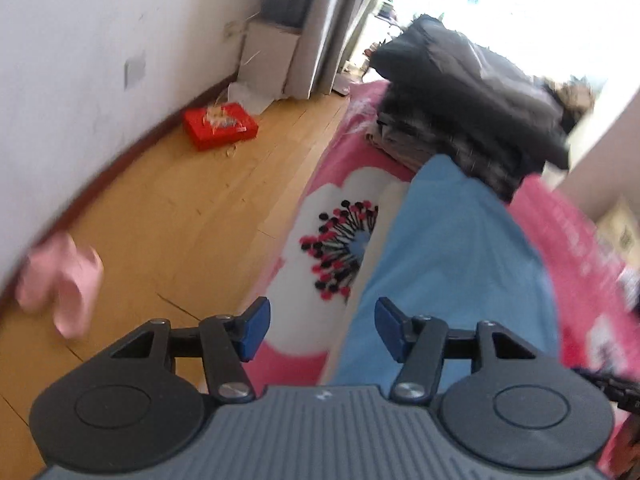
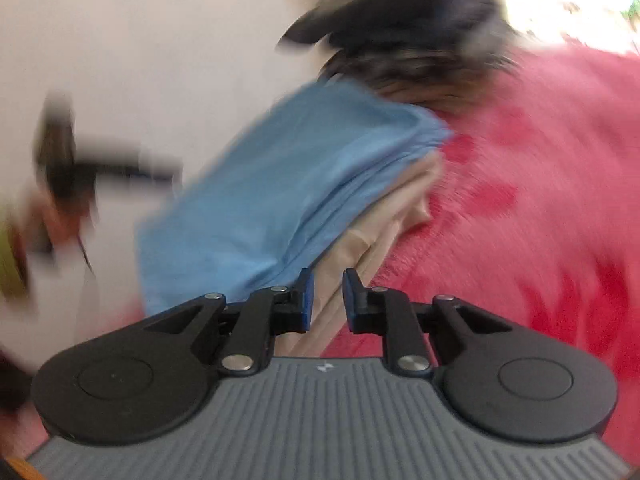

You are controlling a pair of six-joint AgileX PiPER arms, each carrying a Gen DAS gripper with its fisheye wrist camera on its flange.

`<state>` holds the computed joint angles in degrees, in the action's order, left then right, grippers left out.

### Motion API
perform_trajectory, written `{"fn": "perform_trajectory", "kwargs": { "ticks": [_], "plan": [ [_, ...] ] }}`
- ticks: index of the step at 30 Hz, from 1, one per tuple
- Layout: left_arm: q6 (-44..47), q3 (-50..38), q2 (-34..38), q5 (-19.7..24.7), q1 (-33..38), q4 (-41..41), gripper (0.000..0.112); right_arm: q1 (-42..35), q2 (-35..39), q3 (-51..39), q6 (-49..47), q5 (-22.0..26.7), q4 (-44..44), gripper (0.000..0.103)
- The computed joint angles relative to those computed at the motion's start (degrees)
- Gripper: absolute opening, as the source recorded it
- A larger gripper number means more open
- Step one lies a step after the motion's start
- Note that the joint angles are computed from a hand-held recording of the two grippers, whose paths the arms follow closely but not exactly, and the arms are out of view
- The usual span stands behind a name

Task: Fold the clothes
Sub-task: 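Lower the shirt onto the beige garment beside the stack with both grippers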

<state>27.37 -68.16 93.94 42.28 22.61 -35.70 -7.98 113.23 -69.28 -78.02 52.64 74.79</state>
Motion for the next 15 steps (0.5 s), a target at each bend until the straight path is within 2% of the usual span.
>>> {"fn": "perform_trajectory", "kwargs": {
  "ticks": [2, 3, 6, 11, 15],
  "plan": [
    [3.34, 2.05, -1.17, 2.66, 3.63, -6.18, 0.061, -4.15, -1.41, 4.12, 1.15, 5.92, 5.23, 0.023],
    [4.8, 2.68, -1.22, 4.1, 5.07, -8.66, 0.064, -5.33, -2.52, 6.47, 1.59, 7.96, 7.17, 0.03],
    [7.23, 3.85, -0.25, 7.88, 7.89, -13.32, 0.068, -4.69, -2.01, 10.31, 4.88, 11.73, 10.18, 0.047],
    [7.57, 6.99, 0.32, 9.95, 8.6, -15.73, 0.068, -1.96, 4.25, 14.46, 12.06, 14.7, 15.46, 0.047],
    [7.72, 7.95, 1.37, 10.92, 8.53, -16.82, 0.068, 0.44, 8.52, 13.26, 16.85, 15.78, 20.41, 0.052]
  ]
}}
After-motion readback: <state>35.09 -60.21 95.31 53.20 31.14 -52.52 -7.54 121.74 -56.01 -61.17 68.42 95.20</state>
